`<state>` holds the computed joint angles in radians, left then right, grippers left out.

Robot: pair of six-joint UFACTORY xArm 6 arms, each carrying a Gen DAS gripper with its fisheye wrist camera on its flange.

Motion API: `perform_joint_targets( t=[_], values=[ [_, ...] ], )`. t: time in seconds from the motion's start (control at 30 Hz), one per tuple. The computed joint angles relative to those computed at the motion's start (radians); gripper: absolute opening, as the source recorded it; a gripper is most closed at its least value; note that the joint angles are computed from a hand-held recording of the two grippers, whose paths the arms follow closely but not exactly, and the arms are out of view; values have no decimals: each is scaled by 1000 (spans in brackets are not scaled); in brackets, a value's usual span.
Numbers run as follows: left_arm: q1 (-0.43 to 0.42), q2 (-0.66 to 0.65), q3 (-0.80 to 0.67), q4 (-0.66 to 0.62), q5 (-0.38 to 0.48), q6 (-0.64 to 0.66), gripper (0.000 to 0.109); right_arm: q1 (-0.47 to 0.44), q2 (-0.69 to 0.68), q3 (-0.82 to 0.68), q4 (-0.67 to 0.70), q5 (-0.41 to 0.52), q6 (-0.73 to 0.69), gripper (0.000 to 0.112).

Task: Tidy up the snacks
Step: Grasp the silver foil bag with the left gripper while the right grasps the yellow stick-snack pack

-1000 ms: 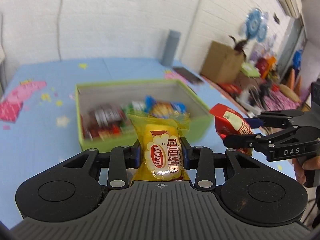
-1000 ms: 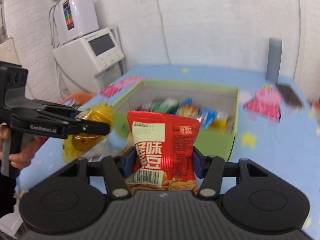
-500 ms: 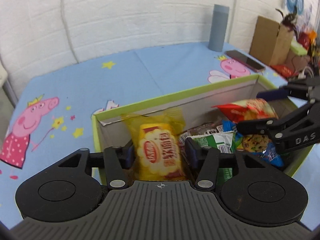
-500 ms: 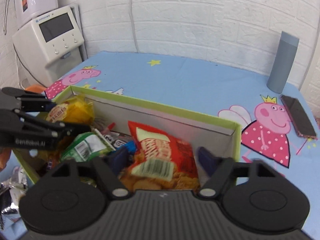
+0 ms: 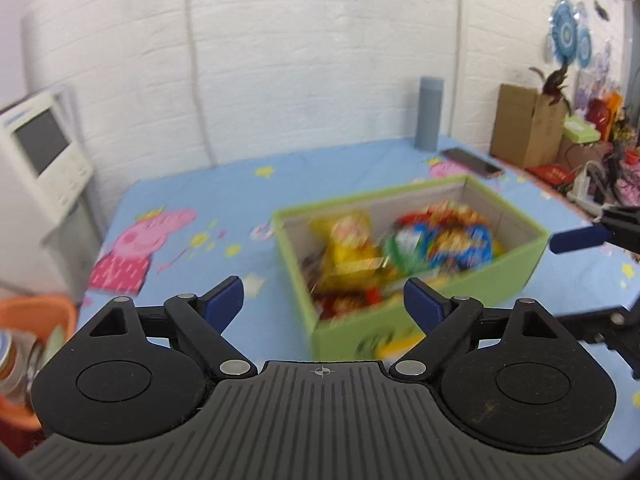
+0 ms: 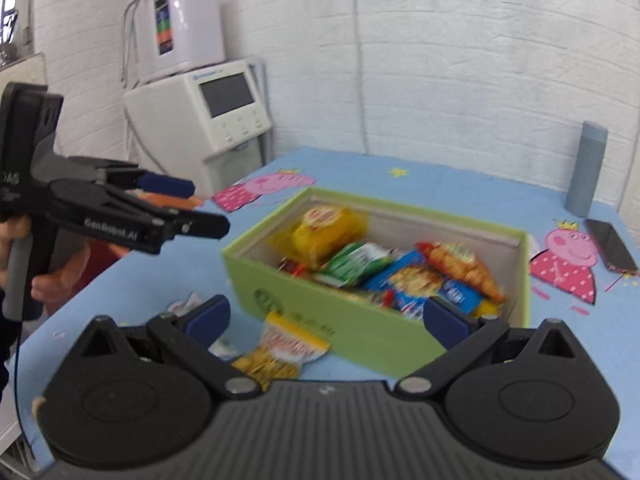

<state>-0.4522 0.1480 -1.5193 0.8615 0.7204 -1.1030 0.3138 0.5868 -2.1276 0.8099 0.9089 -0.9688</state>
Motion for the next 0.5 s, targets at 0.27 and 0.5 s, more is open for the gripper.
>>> perform_joint_targets(
  t=[0.27, 0.5],
  values=[
    [-55, -107, 217, -45, 74, -93, 82, 98, -204, 406, 11, 33, -84, 102],
    [-51, -136, 265, 3, 24, -130, 86, 143, -206, 424, -87, -107, 13, 102]
  ],
)
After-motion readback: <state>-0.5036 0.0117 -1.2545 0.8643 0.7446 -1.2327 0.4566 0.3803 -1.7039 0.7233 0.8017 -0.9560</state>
